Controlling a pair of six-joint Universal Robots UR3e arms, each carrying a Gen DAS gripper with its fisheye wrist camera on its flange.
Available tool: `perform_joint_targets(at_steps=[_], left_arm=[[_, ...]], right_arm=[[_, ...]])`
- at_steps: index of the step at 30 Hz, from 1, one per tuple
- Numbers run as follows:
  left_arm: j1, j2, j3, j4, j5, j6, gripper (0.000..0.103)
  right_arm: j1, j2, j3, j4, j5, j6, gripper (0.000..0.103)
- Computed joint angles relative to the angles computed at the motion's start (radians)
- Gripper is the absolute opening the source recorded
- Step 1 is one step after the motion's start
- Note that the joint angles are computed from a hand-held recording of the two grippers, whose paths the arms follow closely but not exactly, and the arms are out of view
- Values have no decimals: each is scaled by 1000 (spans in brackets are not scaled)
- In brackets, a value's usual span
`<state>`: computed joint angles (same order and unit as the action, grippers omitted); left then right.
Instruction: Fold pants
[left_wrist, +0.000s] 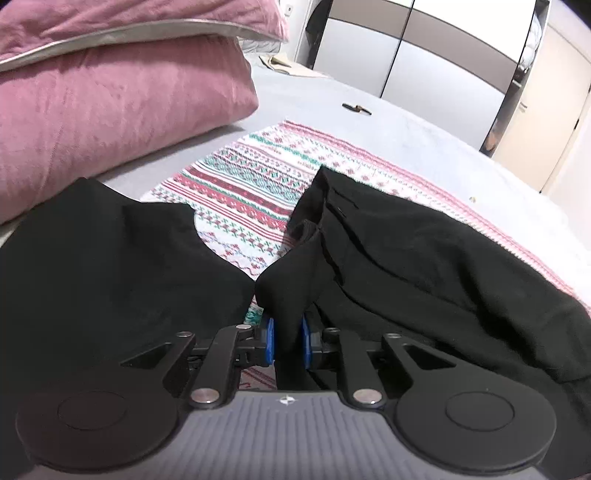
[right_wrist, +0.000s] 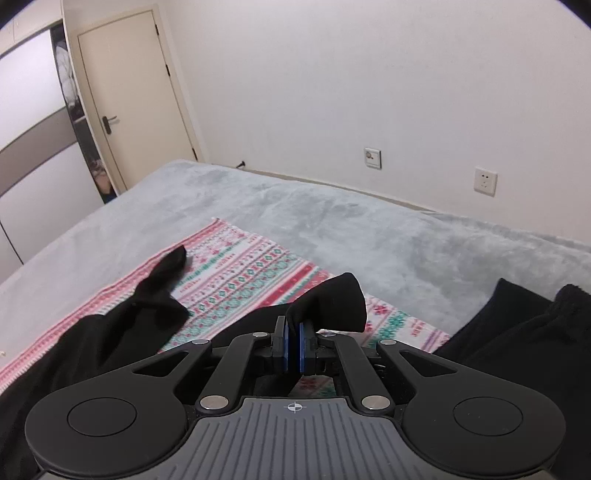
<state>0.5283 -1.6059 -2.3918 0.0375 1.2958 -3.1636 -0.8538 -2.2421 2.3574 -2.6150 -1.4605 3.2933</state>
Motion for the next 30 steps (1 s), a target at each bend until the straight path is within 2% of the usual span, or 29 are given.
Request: perform_joint_targets(at_steps=[6,12,14,16,18,20,23,25,27,30], left_arm=[[103,72,-35,-98,-61,36,38],[98,39,-19,-141,-38,38,38],[89,27,-5,-157,-25,44,39],[91,28,14,-200,-30,72,46],[63,26,31,-207,20,82,63],[58,38,28,-196,43,49,71],[30,43,23,-124,102,2,87],[-16,31,32,-53,183,-32,90],[-49,17,43,9,214,-78,91],[-94,-46,133,-29,126,-83,99]], right_arm=[[25,27,-19,39,-28,-21,4],[87,55,-50,63,-113,-8,4],[64,27,-47,88,-87,-18,3],[47,-29,-54,123,-58,-30,3],[78,-17,-74,149,-108,-34,4],[96,35,-83,177,-168,-16,6],[180,124,-75,114,-358,59,12],[233,150,-68,38,-447,75,17],[256,150,-63,-7,-430,62,23],[303,215,-76,-51,-333,56,42]])
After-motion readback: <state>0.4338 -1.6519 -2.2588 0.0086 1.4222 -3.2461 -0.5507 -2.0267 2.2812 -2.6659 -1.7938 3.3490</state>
